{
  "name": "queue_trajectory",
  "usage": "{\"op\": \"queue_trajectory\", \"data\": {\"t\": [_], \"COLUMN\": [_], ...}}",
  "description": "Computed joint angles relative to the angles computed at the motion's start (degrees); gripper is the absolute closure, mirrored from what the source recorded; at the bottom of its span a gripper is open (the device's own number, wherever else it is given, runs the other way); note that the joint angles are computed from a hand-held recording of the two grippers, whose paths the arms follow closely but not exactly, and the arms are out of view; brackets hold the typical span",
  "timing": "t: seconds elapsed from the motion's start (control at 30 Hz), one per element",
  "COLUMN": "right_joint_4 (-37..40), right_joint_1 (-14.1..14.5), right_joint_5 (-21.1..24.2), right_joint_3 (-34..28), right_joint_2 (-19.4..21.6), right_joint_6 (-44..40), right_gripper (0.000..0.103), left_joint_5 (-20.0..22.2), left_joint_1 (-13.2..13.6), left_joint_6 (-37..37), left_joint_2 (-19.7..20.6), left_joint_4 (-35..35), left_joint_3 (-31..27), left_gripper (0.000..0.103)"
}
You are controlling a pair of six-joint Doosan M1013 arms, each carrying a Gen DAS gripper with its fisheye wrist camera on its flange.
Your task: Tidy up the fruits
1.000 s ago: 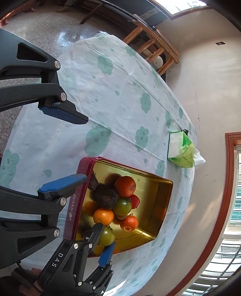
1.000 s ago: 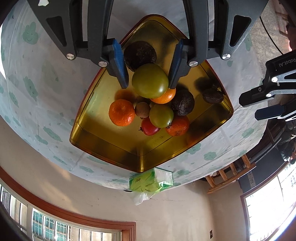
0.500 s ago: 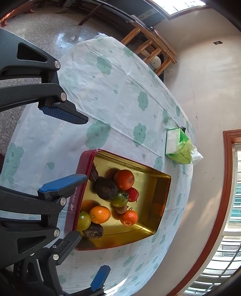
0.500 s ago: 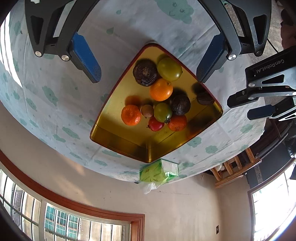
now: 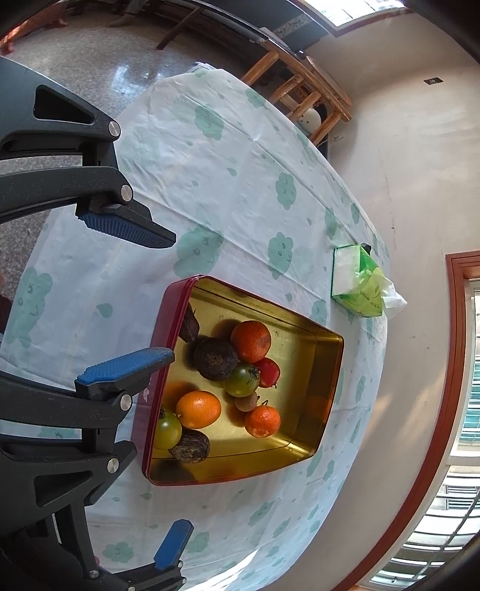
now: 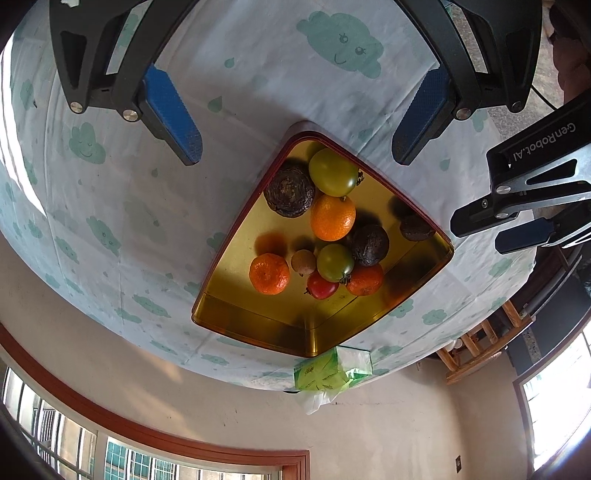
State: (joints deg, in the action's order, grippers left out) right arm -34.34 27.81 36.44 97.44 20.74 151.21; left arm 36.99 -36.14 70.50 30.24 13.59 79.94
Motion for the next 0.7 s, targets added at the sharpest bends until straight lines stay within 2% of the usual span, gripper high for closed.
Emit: {"op": "queue_trajectory", "data": {"t": [0.37, 0.7], "right_joint_4": [1.7, 1.6], "right_joint_1": [0.0, 0.0], "right_joint_5": [0.4, 0.4], "right_joint_3": [-0.5, -0.5], "right_joint_2": [0.6, 0.7], "right_joint_6": [-2.0, -1.8], "right_gripper": [0.001, 0.001], "left_joint_5": [0.3, 0.1], "left_joint_1": [-0.4, -0.3], "left_joint_6": [-1.4, 0.7], "left_joint_2": [0.1, 0.1], "left_joint_4": [1.8, -0.3], "left_joint_3": [0.0, -0.2], "left_gripper": [0.046, 0.046]}}
